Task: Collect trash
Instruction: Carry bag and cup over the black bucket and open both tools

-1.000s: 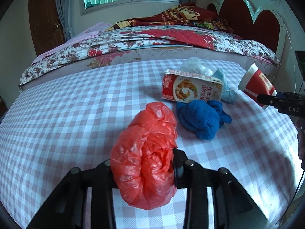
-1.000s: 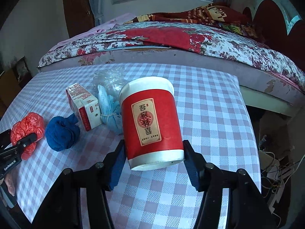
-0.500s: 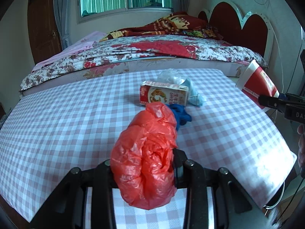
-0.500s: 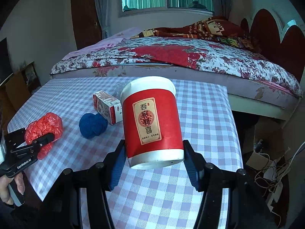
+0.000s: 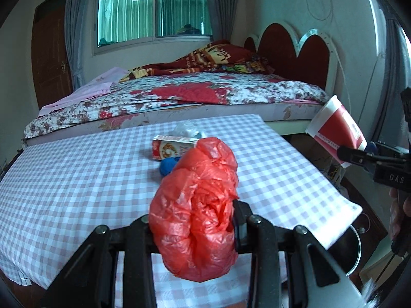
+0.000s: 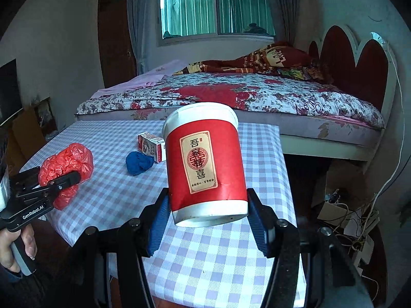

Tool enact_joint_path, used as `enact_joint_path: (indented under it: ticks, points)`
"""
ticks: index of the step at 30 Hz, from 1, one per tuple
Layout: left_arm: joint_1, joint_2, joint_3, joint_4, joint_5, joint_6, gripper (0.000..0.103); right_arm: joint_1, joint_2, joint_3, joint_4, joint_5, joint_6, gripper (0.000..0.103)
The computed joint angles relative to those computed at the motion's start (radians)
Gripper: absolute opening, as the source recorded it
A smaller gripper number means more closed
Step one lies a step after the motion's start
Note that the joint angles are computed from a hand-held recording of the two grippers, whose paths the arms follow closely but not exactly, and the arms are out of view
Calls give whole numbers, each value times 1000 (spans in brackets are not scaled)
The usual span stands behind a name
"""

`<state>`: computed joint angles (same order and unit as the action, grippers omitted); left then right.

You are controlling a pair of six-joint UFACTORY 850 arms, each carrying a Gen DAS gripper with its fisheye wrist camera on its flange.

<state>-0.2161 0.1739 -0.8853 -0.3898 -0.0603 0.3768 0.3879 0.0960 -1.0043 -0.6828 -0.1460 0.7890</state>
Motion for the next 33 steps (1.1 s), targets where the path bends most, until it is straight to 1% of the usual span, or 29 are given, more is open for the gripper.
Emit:
enact_joint_path:
  ticks: [3,4,6,7,8,9,10,12,14,15,17,18,22,26,29,33]
  points:
    - [-30,20,16,-110,6,98,36,-14,51,53,-44,-2,52,59]
    - [-41,24,21,-105,12,92,35,-18,69,70,-56,-4,66,59]
    - [-68,35,31,-17,18,-3,35,-28,102,106,-113,-8,126,59]
    - [-81,37,33,-12,18,-11,35,-34,119,124,-112,-7,129,59]
    - [-96,40,37,20,18,-44,35,-41,134,140,-114,-4,136,59]
    - [-112,41,39,82,16,-105,35,-48,146,155,-133,-3,159,59]
    - [-127,38,39,103,17,-125,35,-51,156,164,-145,-10,172,59]
    - [-159,35,39,125,15,-151,35,-64,184,189,-159,-18,184,59]
    - [-191,28,37,81,12,-114,35,-79,209,212,-158,-26,180,59]
    - [-208,26,37,80,13,-116,35,-89,221,224,-148,-31,166,59]
    - [-241,13,31,19,10,-57,35,-109,246,250,-113,-43,130,59]
    - [-260,8,30,33,9,-72,35,-119,259,263,-71,-49,90,59]
    - [-322,-16,19,-130,1,85,35,-167,299,310,33,-80,-20,59]
    - [-381,-41,8,-206,-5,158,35,-214,350,357,117,-99,-101,59]
    - [-417,-57,-1,-216,-11,166,35,-247,383,387,169,-109,-152,59]
    - [-462,-80,-13,-154,-17,98,35,-299,403,418,283,-113,-275,59]
